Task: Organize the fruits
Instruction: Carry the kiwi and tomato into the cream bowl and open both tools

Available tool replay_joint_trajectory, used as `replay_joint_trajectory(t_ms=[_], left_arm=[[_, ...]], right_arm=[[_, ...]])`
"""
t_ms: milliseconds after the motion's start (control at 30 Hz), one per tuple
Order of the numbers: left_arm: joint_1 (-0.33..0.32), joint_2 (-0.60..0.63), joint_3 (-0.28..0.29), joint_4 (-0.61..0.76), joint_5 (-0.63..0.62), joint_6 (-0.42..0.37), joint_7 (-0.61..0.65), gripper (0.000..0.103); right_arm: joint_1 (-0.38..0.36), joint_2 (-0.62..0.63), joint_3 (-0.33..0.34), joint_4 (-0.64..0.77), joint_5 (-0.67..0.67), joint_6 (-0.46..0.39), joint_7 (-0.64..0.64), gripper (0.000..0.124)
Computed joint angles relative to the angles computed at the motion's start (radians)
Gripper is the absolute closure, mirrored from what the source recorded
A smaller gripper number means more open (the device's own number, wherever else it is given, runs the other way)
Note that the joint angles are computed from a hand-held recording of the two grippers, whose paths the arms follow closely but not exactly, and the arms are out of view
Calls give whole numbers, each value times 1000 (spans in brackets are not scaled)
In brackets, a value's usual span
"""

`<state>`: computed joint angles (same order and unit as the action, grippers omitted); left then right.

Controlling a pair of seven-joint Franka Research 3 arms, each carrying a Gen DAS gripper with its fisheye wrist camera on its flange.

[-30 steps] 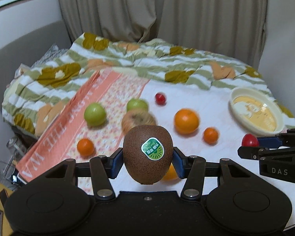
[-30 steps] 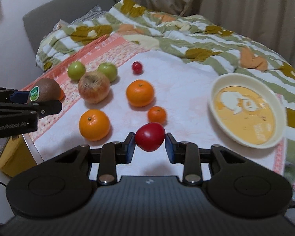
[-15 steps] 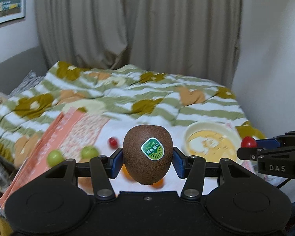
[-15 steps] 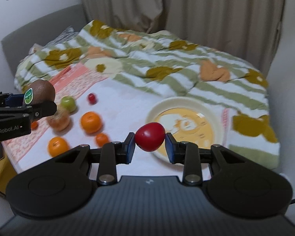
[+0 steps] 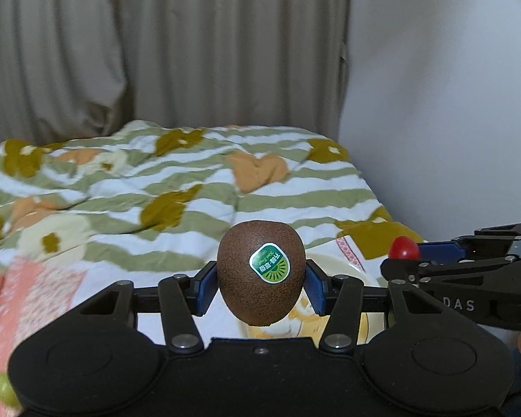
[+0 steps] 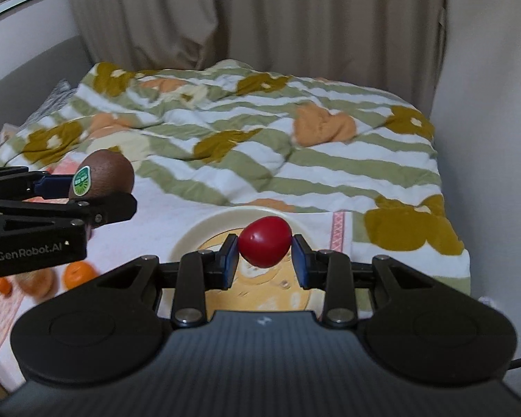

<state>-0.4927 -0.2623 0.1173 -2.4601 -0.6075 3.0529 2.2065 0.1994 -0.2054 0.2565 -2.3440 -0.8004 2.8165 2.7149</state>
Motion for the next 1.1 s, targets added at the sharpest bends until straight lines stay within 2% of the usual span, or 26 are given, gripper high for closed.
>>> replay_joint_trajectory(t_ms=[67, 200, 533, 967, 1000, 1067, 1100], left_arm=[[-57, 57, 47, 57, -77, -21, 87, 47], [-57, 183, 41, 174, -176, -86, 210, 47], [58, 419, -73, 349, -118, -167, 231, 47], [186, 521, -230, 390, 15, -154, 186, 46], [198, 522, -242, 389, 21, -153, 179, 45], [241, 519, -293, 382, -9, -126, 216, 29], [264, 516, -321, 375, -28, -103, 241, 15]], right_arm=[[-16, 39, -8, 24, -26, 4, 20, 76], [-9, 107, -54, 64, -66, 10, 47, 76], [48, 202, -168, 97, -57, 28, 57, 76], [59, 217, -208, 76, -24, 59, 45, 76], [59, 216, -208, 75, -24, 60, 47, 76], [59, 216, -209, 74, -25, 61, 46, 76], [59, 215, -208, 74, -25, 60, 47, 76]])
